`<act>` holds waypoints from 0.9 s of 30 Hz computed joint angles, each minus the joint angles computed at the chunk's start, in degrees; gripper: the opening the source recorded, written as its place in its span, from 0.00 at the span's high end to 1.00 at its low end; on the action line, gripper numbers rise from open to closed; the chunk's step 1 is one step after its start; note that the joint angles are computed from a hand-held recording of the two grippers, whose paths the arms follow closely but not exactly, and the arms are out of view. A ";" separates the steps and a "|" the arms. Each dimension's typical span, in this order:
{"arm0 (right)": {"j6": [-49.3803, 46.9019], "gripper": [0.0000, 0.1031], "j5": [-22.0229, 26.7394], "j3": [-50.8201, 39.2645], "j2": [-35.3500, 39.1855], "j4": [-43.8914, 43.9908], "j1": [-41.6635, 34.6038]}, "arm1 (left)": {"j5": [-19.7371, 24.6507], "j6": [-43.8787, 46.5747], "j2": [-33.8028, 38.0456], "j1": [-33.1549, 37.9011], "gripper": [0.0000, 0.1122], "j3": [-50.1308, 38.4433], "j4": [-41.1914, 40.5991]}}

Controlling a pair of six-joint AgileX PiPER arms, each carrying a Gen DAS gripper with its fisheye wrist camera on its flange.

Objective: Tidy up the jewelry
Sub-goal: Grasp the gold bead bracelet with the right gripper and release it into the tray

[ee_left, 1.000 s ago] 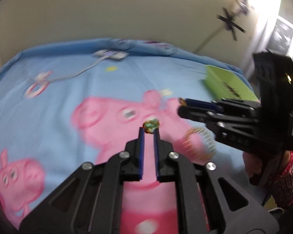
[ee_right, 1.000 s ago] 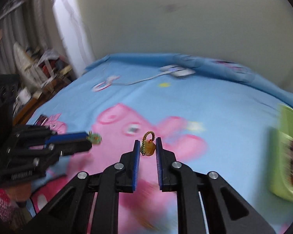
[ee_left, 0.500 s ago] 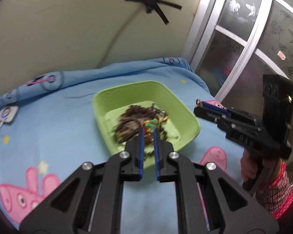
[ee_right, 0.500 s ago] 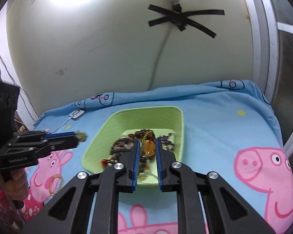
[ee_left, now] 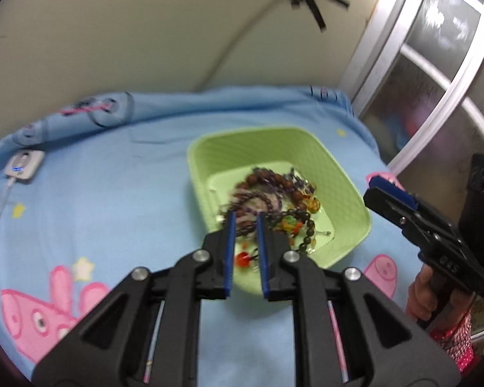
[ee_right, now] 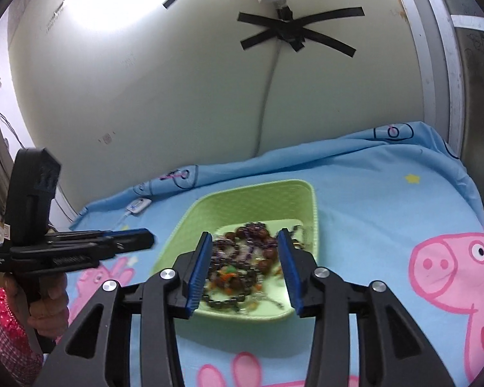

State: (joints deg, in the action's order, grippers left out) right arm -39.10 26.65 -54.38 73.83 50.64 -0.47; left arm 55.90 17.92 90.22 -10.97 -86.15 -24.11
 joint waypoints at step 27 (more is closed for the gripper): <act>53.44 0.84 0.08 -11.94 19.76 -53.72 41.14 | 0.36 31.76 -18.56 30.62 0.83 34.14 -11.20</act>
